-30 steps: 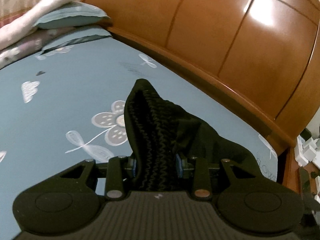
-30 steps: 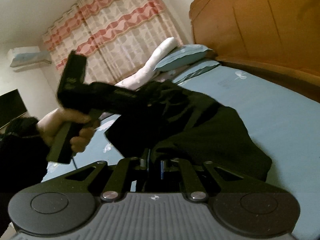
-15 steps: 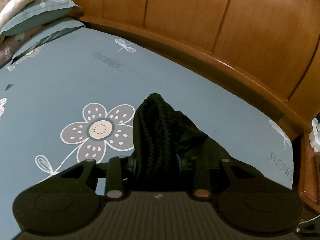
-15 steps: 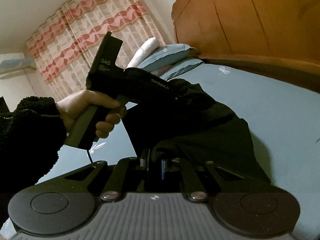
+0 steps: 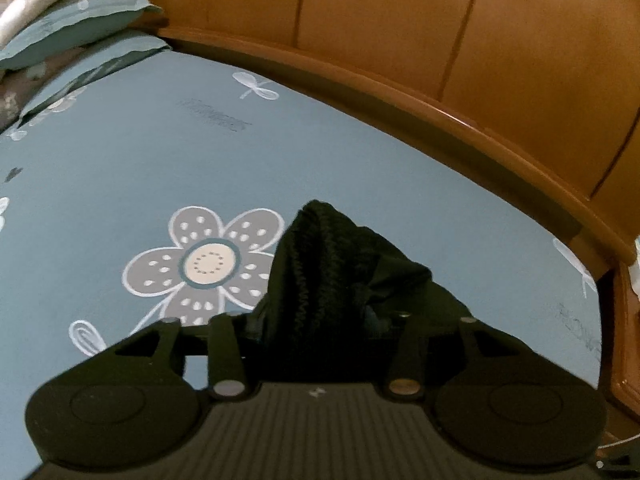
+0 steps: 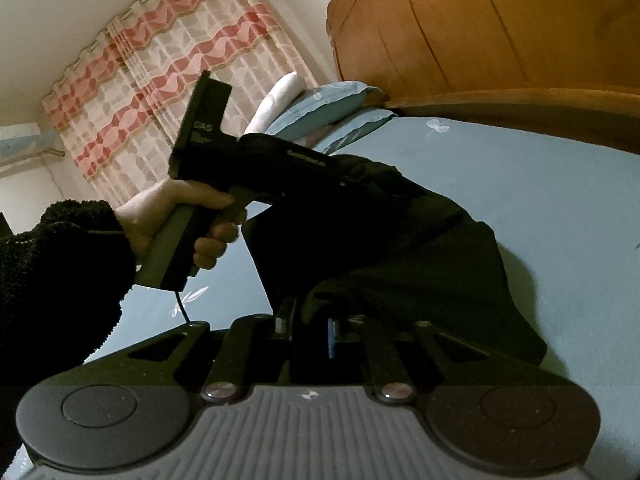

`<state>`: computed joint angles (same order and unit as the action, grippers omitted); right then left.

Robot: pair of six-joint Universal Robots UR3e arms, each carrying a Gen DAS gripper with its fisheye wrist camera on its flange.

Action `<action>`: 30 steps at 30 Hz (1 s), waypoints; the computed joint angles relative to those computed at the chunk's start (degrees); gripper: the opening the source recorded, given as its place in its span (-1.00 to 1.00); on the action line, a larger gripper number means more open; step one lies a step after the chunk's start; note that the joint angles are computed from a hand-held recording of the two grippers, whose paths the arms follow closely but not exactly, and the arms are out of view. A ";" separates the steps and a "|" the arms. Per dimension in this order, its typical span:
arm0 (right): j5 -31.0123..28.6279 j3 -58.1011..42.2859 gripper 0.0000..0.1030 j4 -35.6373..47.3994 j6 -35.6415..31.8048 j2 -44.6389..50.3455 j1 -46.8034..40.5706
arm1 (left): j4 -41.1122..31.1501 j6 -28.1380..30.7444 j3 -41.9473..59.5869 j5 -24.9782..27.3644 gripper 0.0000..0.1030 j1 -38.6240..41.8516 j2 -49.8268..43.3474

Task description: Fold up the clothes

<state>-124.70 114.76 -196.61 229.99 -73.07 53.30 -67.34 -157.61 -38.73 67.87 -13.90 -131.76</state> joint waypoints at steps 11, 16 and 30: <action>5.02 5.93 0.18 -6.75 4.10 -1.73 -0.74 | 7.97 -1.10 -15.87 -0.60 0.31 3.93 12.55; 7.06 11.04 0.52 -9.04 10.56 -4.40 0.39 | 10.70 3.75 -32.24 -3.11 0.32 6.90 24.46; 3.09 26.25 0.64 -32.23 28.54 0.74 5.46 | 3.48 25.68 -70.99 -11.28 0.33 16.33 59.96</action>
<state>-121.61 141.01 -228.84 258.53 -72.33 58.76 -63.86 -131.93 -109.73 56.59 2.44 -71.81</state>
